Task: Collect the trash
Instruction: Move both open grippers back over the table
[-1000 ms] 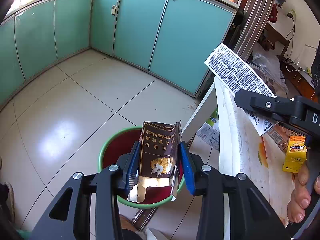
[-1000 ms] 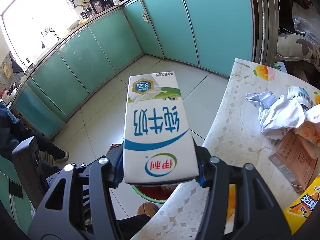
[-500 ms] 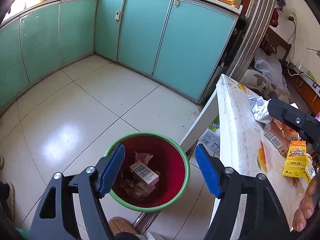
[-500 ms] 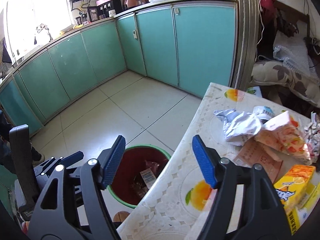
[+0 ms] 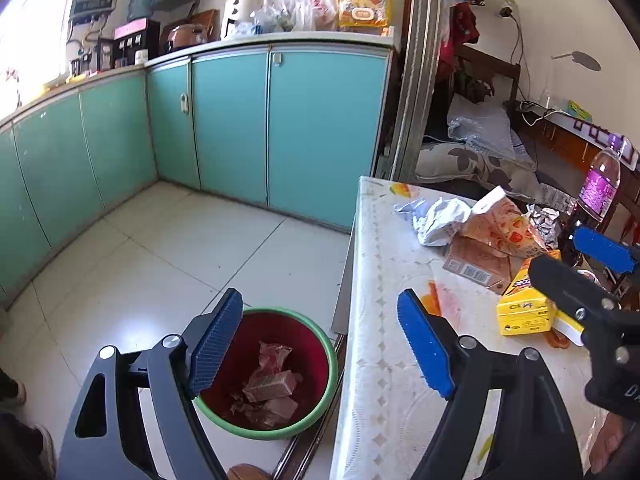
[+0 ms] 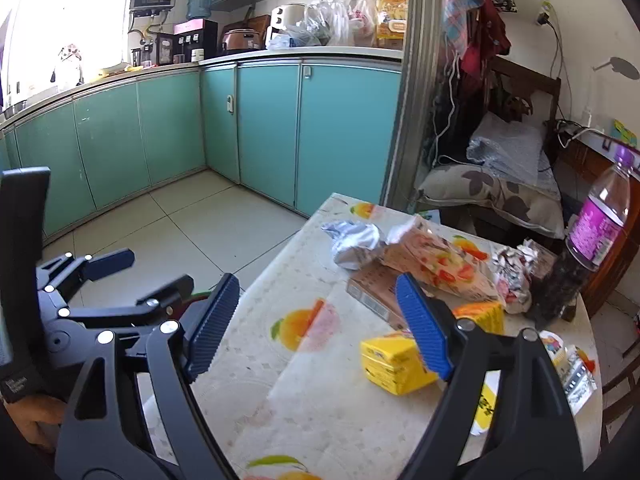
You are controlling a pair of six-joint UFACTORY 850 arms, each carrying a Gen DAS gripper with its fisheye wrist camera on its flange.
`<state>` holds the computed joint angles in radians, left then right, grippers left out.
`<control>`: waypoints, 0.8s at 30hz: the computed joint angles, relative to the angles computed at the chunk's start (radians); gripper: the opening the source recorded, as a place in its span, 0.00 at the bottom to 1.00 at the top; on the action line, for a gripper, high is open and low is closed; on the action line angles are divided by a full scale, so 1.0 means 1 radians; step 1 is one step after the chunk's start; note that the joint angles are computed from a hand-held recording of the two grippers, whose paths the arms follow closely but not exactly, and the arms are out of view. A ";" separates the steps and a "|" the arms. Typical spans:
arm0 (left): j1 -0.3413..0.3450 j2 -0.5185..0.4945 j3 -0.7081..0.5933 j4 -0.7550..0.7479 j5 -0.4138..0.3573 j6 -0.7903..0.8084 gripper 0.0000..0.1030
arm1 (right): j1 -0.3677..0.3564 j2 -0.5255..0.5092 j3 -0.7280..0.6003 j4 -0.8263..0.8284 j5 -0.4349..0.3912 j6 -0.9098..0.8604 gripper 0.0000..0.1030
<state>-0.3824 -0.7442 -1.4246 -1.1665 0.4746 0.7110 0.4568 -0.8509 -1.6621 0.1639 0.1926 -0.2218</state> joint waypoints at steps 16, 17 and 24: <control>-0.105 -0.031 -0.088 -0.102 0.153 0.245 0.75 | -0.091 0.073 0.160 0.432 0.062 -0.361 0.78; -0.109 -0.035 -0.095 -0.106 0.159 0.256 0.77 | -0.093 0.073 0.161 0.440 0.062 -0.368 0.78; -0.134 -0.048 -0.121 -0.096 0.191 0.286 0.82 | -0.098 0.074 0.172 0.503 0.067 -0.429 0.79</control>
